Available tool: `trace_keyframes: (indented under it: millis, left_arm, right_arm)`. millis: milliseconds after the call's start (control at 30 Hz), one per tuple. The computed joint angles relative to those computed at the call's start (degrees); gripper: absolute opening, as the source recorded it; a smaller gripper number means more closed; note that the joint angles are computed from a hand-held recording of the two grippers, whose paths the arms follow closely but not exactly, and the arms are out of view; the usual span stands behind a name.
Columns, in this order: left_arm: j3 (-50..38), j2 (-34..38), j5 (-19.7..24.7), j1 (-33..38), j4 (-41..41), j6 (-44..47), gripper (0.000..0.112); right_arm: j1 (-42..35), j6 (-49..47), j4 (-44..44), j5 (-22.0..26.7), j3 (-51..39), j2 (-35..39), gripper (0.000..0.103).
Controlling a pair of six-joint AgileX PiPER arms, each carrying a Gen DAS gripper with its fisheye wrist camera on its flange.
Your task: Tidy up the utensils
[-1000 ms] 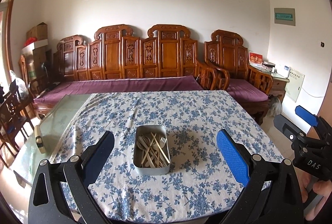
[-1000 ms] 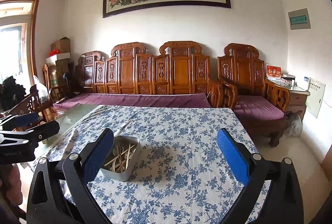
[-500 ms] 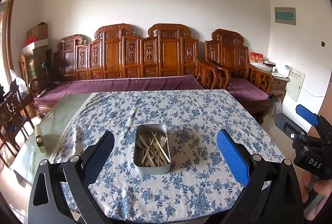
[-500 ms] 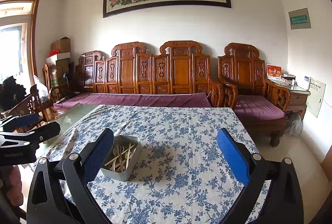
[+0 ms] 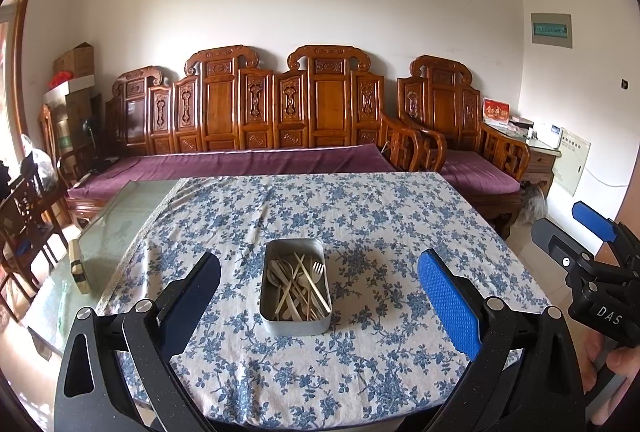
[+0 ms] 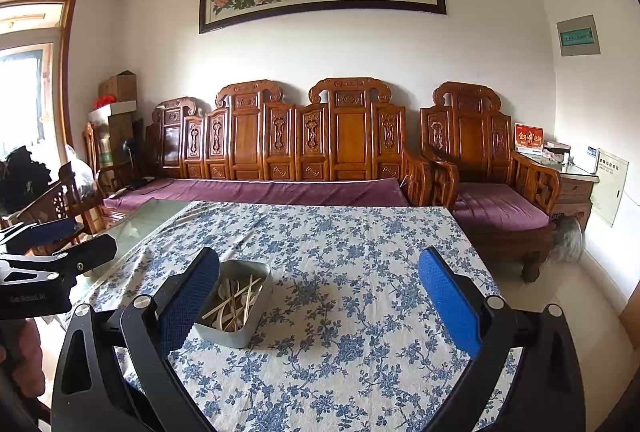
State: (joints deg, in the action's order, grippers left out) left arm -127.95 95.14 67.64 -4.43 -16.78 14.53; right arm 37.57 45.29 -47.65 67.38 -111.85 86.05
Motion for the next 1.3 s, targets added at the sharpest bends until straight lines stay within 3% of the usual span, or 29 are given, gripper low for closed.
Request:
trace_keyframes:
  millis: [1300]
  left_arm:
    - [1.2,-1.0,-0.5,-0.5,0.2,0.1,0.095]
  right_arm:
    - [-0.1,0.8,-0.1,-0.7,1.2,-0.3,0.1]
